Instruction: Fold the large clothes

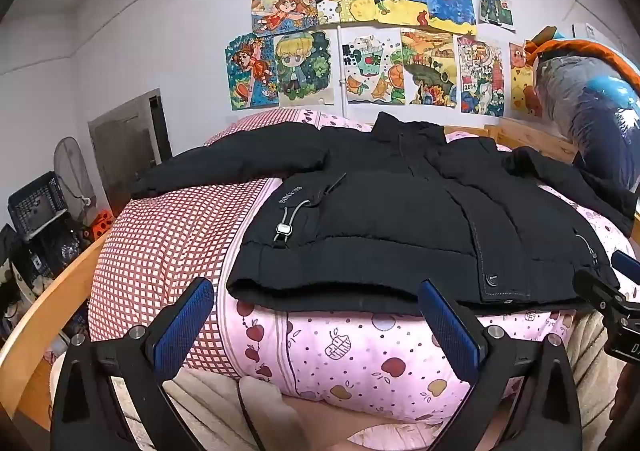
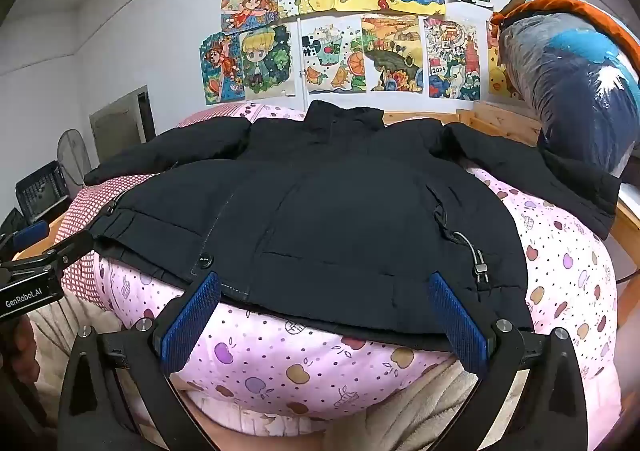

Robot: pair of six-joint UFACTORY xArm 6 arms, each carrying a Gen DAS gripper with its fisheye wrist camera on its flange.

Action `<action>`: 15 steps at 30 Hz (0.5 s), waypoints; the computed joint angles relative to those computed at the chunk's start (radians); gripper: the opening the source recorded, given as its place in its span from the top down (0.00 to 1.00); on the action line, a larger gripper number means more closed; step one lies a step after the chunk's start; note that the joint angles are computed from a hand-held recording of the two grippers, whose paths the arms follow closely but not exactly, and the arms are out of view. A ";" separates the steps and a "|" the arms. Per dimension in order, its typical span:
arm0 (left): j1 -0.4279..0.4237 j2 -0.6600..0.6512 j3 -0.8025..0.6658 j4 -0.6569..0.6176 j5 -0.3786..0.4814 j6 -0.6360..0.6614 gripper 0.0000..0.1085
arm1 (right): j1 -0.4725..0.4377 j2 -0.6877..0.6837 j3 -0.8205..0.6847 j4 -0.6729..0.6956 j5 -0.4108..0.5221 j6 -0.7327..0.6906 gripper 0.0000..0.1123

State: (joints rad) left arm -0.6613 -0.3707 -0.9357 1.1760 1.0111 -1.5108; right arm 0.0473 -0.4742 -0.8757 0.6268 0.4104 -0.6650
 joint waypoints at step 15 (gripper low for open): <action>0.002 0.010 -0.027 0.002 -0.026 0.031 0.05 | -0.015 0.007 -0.017 0.039 -0.002 -0.049 0.09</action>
